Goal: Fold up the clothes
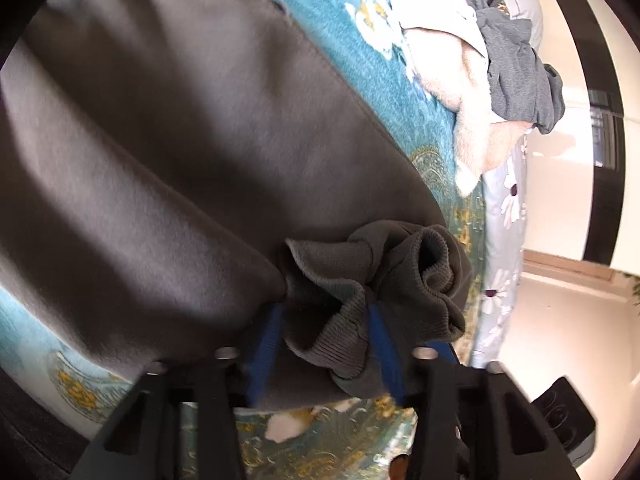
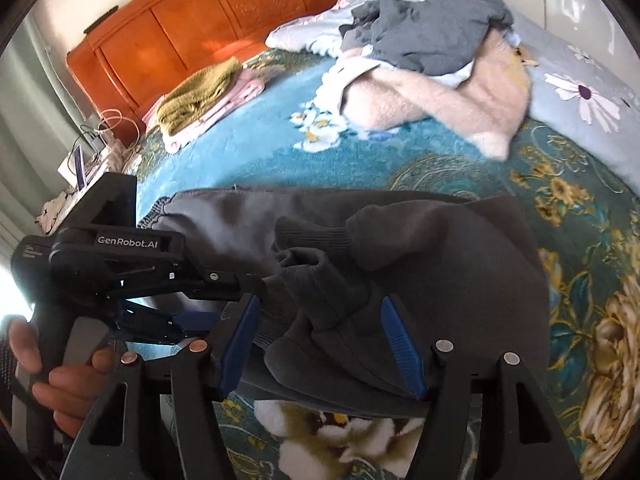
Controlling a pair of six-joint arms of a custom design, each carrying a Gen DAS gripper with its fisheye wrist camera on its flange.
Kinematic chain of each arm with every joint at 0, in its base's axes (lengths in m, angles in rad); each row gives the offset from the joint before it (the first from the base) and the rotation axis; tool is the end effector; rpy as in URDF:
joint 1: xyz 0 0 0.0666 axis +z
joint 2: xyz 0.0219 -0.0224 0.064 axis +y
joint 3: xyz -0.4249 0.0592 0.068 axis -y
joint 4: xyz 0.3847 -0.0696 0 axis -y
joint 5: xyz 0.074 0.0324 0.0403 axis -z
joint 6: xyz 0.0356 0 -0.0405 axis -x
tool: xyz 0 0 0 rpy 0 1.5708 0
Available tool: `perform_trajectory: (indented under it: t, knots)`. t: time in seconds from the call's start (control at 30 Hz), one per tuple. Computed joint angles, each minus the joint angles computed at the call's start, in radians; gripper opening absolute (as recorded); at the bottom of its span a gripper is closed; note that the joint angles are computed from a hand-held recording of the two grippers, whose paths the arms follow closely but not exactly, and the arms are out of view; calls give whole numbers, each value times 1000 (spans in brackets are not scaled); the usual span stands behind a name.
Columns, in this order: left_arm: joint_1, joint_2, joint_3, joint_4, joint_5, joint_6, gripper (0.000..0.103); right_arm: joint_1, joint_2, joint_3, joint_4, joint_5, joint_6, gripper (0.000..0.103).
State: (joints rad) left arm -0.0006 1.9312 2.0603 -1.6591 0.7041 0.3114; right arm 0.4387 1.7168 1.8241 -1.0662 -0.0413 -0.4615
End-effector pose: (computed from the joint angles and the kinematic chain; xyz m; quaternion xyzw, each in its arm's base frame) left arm 0.6208 -0.0238 0.4527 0.1383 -0.9283 0.3435 0.0347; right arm 0.5393 0.2542 0.4925 0.0046 0.9534 0.1487 0.2626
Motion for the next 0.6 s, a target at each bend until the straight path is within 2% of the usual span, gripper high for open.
perform_trajectory:
  t: [0.07, 0.1, 0.13, 0.17, 0.2, 0.3, 0.37, 0.47, 0.6]
  knots:
    - [-4, 1, 12, -6, -29, -20, 22, 7, 29, 28, -20, 1, -5, 64]
    - [-7, 3, 19, -11, -37, -37, 16, 9, 45, 45, -40, 11, -12, 59]
    - [-10, 4, 28, -16, -45, -58, 16, 10, 57, 59, -57, 18, -22, 52]
    - [-15, 5, 37, -20, -51, -80, 14, 10, 67, 70, -73, 24, -33, 34]
    - [-18, 6, 47, -22, -51, -99, 13, 7, 76, 77, -89, 27, -43, 23]
    - [-20, 9, 81, -17, -28, -142, 10, -9, 69, 63, -79, -10, -71, 14]
    - [-18, 3, 100, 6, 1, -168, 10, -19, 47, 43, -49, -25, -79, 12]
    - [-13, -6, 106, 22, -19, -207, 10, -17, 8, 35, 1, -32, -52, 12]
    - [3, -7, 78, 18, -38, -184, 10, 2, 36, 89, -43, -21, 9, 12]
